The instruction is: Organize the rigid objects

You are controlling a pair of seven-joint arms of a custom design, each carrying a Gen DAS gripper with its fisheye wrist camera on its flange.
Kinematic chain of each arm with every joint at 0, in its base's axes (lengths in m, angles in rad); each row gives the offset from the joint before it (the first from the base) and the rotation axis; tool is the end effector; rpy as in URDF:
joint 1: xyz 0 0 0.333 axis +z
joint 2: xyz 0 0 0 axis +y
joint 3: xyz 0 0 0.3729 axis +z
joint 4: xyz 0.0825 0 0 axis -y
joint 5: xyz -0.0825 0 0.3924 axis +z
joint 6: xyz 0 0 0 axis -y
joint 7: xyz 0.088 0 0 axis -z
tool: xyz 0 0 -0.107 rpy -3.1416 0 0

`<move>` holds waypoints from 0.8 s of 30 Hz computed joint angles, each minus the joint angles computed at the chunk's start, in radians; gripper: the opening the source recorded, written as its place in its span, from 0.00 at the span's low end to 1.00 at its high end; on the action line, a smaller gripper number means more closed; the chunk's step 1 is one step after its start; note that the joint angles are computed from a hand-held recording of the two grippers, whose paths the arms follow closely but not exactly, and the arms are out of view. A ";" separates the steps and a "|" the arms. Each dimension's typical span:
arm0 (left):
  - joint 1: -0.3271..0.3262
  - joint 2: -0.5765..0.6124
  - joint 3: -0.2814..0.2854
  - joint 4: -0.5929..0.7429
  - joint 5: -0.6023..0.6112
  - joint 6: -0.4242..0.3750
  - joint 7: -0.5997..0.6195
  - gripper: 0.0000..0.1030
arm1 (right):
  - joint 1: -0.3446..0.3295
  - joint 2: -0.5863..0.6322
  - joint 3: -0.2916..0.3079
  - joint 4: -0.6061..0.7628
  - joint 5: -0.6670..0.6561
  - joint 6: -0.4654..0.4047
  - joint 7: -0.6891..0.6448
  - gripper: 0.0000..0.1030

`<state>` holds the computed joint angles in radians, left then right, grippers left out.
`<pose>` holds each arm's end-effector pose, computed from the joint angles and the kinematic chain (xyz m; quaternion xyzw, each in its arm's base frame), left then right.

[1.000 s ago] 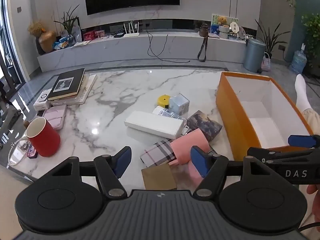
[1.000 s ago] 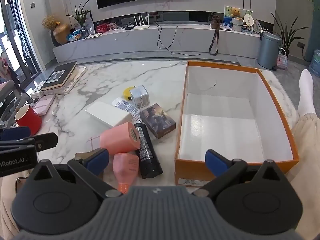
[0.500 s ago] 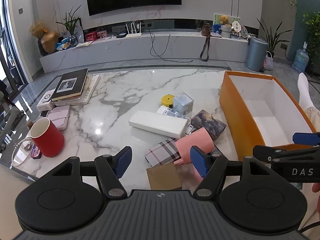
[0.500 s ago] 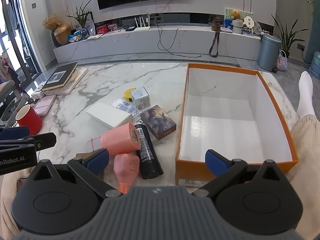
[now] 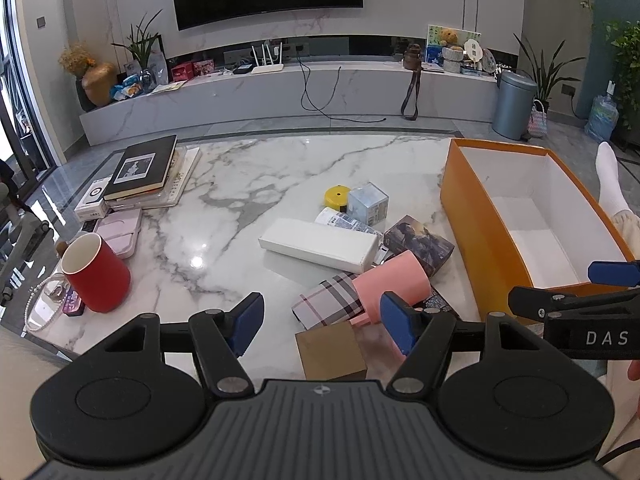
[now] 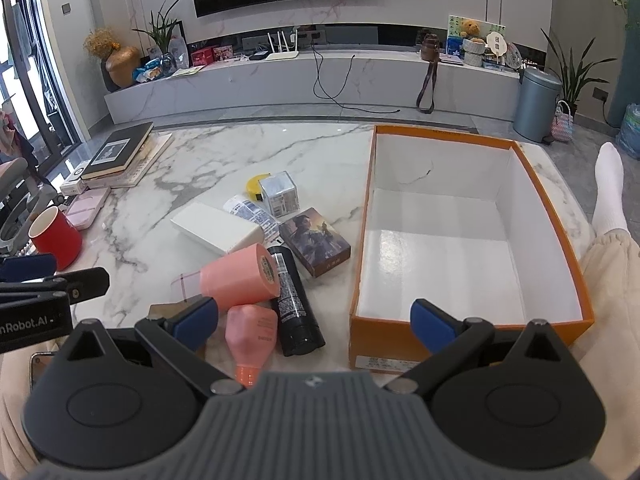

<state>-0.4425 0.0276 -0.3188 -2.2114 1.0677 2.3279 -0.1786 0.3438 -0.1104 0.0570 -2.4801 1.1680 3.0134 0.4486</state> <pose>0.4125 -0.3708 0.4340 -0.7299 0.5657 -0.2087 0.3219 0.4648 0.1239 0.4254 -0.7800 0.5146 -0.1441 0.3256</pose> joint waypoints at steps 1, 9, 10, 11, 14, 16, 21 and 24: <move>0.000 -0.001 0.000 -0.002 0.000 0.002 0.002 0.77 | 0.000 -0.001 0.000 0.000 0.000 0.001 -0.001 0.98; 0.003 -0.003 0.002 -0.004 -0.002 0.013 0.013 0.77 | 0.002 0.005 0.005 0.000 -0.029 0.018 0.022 0.98; 0.003 -0.004 0.002 -0.005 -0.002 0.016 0.013 0.77 | 0.003 0.005 0.004 0.000 -0.029 0.018 0.022 0.98; 0.004 -0.005 0.002 -0.006 -0.001 0.018 0.011 0.77 | 0.004 0.005 0.003 0.000 -0.027 0.017 0.019 0.98; 0.006 -0.003 0.004 -0.009 0.000 0.028 0.011 0.77 | 0.009 0.011 0.000 0.006 -0.001 0.020 -0.009 0.98; 0.010 -0.003 0.006 -0.014 -0.008 0.041 0.018 0.77 | 0.004 0.015 0.003 0.006 -0.021 0.017 0.008 0.98; 0.030 -0.020 0.018 -0.035 -0.028 0.092 0.082 0.77 | 0.013 0.029 -0.003 0.032 0.041 -0.001 -0.074 0.97; 0.052 -0.042 0.029 -0.057 -0.046 0.127 0.135 0.77 | 0.012 0.039 -0.002 0.059 0.116 -0.034 -0.190 0.84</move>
